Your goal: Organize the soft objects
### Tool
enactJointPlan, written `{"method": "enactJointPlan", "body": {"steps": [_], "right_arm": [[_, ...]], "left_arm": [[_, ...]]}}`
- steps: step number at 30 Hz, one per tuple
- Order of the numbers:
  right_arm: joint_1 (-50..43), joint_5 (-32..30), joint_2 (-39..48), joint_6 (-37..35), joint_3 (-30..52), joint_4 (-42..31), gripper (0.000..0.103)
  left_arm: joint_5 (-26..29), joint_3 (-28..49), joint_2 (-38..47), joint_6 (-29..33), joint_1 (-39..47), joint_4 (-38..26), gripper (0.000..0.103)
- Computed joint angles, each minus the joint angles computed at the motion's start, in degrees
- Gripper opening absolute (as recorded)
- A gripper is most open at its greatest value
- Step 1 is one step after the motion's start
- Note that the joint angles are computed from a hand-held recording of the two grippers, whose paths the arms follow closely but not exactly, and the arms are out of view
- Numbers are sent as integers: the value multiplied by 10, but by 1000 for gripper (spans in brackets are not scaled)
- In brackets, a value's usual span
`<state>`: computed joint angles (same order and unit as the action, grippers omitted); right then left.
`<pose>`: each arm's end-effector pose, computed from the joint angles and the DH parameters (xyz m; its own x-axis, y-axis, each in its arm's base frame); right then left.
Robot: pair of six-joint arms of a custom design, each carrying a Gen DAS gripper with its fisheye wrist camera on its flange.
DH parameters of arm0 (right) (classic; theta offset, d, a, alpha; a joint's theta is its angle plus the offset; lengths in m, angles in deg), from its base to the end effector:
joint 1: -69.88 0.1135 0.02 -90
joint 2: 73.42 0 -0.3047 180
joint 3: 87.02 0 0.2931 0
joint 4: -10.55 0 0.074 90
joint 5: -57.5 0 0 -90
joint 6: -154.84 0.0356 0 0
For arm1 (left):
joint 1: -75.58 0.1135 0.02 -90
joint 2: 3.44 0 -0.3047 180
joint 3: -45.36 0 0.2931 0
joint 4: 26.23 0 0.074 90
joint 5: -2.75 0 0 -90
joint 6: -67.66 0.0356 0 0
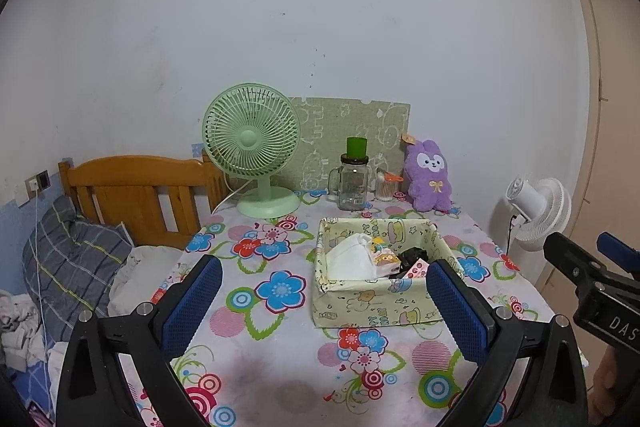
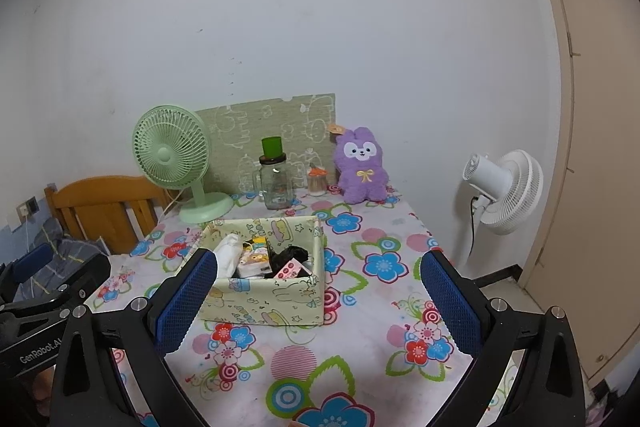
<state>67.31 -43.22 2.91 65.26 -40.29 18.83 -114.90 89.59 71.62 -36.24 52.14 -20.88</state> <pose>0.3044 -0.0070 0.2252 -0.3641 0.0236 -0.9310 -0.1264 0.9892 0.0745 0.2712 -0.0996 0.2123 -0.3754 -0.0692 -0.9243 -0.1259 0.9918 -0.0231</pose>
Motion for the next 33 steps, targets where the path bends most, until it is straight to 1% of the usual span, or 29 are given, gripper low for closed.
{"method": "enactJointPlan", "body": {"steps": [33], "right_arm": [[-3, -7, 7, -1, 7, -1, 103]], "left_arm": [[16, 9, 10, -8, -1, -3, 103]]}}
